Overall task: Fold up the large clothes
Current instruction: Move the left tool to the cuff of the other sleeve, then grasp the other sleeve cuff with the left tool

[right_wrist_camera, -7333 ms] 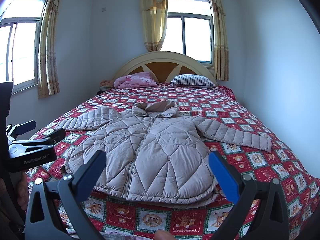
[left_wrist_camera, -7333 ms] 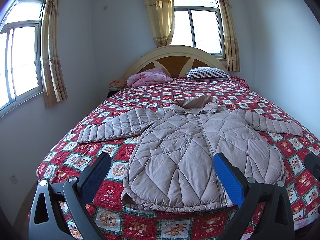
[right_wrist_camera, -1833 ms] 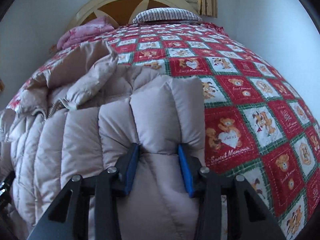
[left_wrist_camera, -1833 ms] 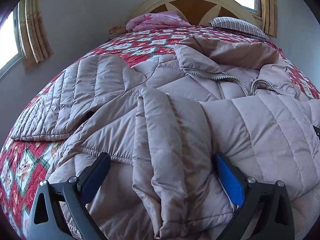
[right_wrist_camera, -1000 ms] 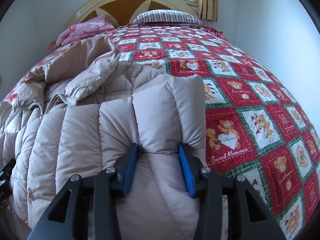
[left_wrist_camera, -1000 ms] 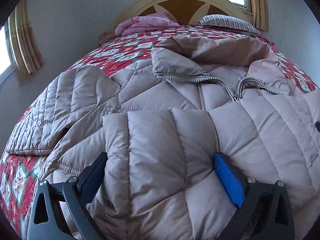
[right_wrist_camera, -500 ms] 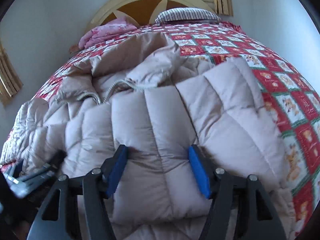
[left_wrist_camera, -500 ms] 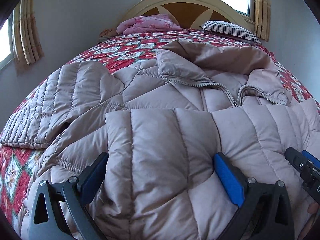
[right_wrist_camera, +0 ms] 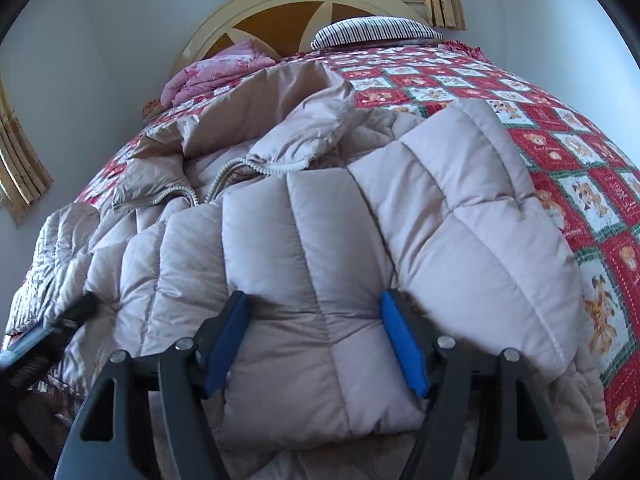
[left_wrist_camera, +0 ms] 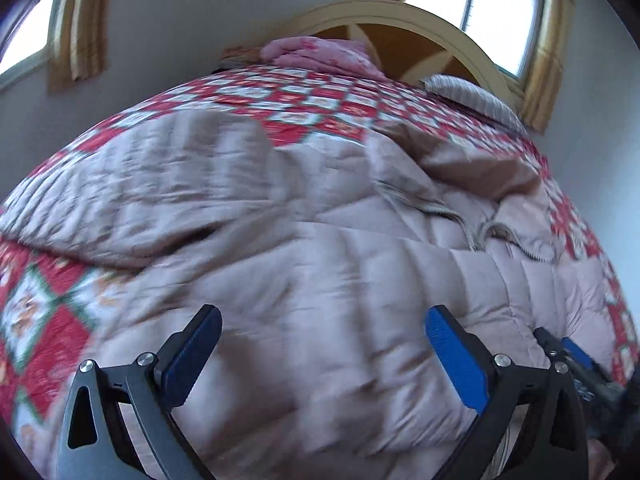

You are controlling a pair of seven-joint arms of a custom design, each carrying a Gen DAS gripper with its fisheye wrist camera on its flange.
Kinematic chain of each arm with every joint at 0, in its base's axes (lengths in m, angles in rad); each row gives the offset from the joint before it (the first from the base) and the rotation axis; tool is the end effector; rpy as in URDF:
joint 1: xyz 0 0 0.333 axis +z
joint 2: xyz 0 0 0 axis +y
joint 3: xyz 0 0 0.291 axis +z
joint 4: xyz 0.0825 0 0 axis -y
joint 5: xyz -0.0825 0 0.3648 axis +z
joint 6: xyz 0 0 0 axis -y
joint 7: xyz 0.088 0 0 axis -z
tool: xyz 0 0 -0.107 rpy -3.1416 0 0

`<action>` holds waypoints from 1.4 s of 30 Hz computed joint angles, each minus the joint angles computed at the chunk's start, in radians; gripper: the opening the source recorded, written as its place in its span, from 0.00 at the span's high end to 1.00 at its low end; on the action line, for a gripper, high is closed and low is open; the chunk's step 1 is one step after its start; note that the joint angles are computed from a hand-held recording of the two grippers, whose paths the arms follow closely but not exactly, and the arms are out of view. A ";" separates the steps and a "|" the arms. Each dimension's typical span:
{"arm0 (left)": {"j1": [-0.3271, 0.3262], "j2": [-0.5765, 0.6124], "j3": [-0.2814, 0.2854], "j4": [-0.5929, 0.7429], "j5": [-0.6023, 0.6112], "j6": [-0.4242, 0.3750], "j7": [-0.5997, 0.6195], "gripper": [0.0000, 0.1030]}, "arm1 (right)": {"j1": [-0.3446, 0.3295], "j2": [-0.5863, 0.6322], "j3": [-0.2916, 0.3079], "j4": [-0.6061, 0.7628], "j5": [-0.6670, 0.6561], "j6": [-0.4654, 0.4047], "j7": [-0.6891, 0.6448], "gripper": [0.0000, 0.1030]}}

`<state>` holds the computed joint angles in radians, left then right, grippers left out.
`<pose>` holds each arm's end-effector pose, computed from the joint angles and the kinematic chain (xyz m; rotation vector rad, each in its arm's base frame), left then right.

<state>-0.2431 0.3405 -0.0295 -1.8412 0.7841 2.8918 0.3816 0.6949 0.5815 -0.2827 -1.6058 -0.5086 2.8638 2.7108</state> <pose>0.6132 -0.2127 0.4007 -1.9845 1.5794 -0.8542 0.6189 0.3395 0.3617 -1.5573 1.8727 -0.5601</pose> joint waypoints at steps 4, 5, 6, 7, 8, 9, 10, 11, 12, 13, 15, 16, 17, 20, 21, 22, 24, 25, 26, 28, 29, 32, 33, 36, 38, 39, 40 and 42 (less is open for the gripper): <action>0.033 -0.168 0.062 -0.159 0.134 0.022 -0.093 0.01 | 0.002 0.018 0.013 0.045 -0.005 -0.076 -0.029 0.28; 0.044 -0.197 0.070 -0.180 0.187 0.008 -0.120 0.01 | 0.001 0.023 0.018 0.059 -0.009 -0.100 -0.037 0.27; 0.067 -0.224 0.071 -0.202 0.207 -0.002 -0.112 0.01 | 0.003 0.028 0.021 0.070 -0.016 -0.121 -0.040 0.27; 0.100 -0.250 0.073 -0.228 0.197 -0.010 -0.072 0.01 | -0.001 0.030 0.027 0.078 -0.020 -0.135 -0.043 0.26; 0.125 -0.261 0.074 -0.240 0.199 -0.027 -0.057 0.01 | -0.003 0.033 0.032 0.086 -0.026 -0.151 -0.046 0.26; 0.150 -0.269 0.076 -0.248 0.209 -0.048 -0.054 0.01 | -0.005 0.035 0.037 0.093 -0.032 -0.164 -0.047 0.26; 0.174 -0.272 0.080 -0.251 0.230 -0.074 -0.067 0.01 | -0.008 0.035 0.041 0.095 -0.037 -0.171 -0.047 0.26; 0.201 -0.270 0.088 -0.250 0.251 -0.103 -0.089 0.01 | -0.009 0.034 0.044 0.095 -0.044 -0.175 -0.043 0.26; 0.228 -0.266 0.093 -0.249 0.263 -0.117 -0.107 0.01 | -0.011 0.034 0.047 0.097 -0.049 -0.180 -0.041 0.26; 0.255 -0.260 0.098 -0.248 0.263 -0.129 -0.124 0.01 | -0.013 0.035 0.051 0.100 -0.054 -0.187 -0.040 0.26; 0.323 -0.240 0.117 -0.248 0.254 -0.102 -0.169 0.01 | -0.014 0.037 0.056 0.109 -0.066 -0.206 -0.039 0.26; 0.349 -0.233 0.118 -0.249 0.248 -0.085 -0.184 0.01 | -0.017 0.040 0.060 0.114 -0.068 -0.209 -0.037 0.26; 0.384 -0.219 0.121 -0.248 0.213 -0.055 -0.192 0.01 | -0.019 0.035 0.061 0.105 -0.074 -0.200 -0.029 0.26; 0.451 -0.175 0.139 -0.239 0.161 0.058 -0.243 0.01 | -0.020 0.031 0.062 0.099 -0.088 -0.193 -0.012 0.26; 0.465 -0.161 0.144 -0.232 0.143 0.087 -0.243 0.01 | -0.020 0.031 0.062 0.100 -0.092 -0.194 -0.009 0.26; 0.471 -0.140 0.148 -0.218 0.128 0.095 -0.239 0.01 | -0.021 0.032 0.064 0.102 -0.094 -0.194 -0.006 0.26; 0.465 -0.113 0.152 -0.193 0.105 0.092 -0.229 0.01 | -0.023 0.035 0.066 0.106 -0.097 -0.197 -0.004 0.26; 0.464 -0.098 0.150 -0.180 0.084 0.087 -0.212 0.02 | -0.024 0.034 0.067 0.107 -0.099 -0.200 -0.005 0.26; 0.458 -0.084 0.153 -0.167 0.072 0.082 -0.204 0.05 | -0.024 0.034 0.067 0.106 -0.101 -0.200 -0.003 0.26; 0.448 -0.056 0.153 -0.140 0.042 0.083 -0.178 0.12 | -0.025 0.032 0.069 0.103 -0.105 -0.199 -0.001 0.26; 0.438 -0.042 0.162 -0.128 0.041 0.093 -0.177 0.18 | -0.026 0.032 0.070 0.103 -0.106 -0.199 0.000 0.26; 0.424 0.012 0.159 -0.072 -0.006 0.072 -0.104 0.26 | -0.027 0.031 0.071 0.102 -0.109 -0.197 0.002 0.26; 0.418 0.027 0.157 -0.052 -0.024 0.042 -0.077 0.35 | -0.028 0.031 0.072 0.102 -0.109 -0.197 0.002 0.26; 0.423 0.037 0.156 -0.041 -0.068 0.063 -0.030 0.82 | -0.028 0.031 0.073 0.102 -0.110 -0.197 0.003 0.26; 0.444 0.025 0.136 -0.053 -0.124 0.106 0.044 0.88 | -0.028 0.031 0.073 0.102 -0.111 -0.197 0.005 0.26; 0.411 0.008 0.175 -0.065 -0.098 0.130 0.016 0.90 | -0.028 0.031 0.073 0.102 -0.112 -0.197 0.006 0.26; 0.366 -0.016 0.231 -0.082 -0.040 0.184 -0.035 0.91 | -0.028 0.030 0.073 0.100 -0.113 -0.197 0.005 0.26; 0.277 -0.051 0.325 -0.083 0.087 0.211 -0.138 0.91 | -0.028 0.029 0.072 0.098 -0.114 -0.193 0.009 0.26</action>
<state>0.0344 0.2892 0.2955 -1.9241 0.8708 3.1028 0.2434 0.6669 0.6107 -0.2106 -1.5080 -0.6229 2.6707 2.7197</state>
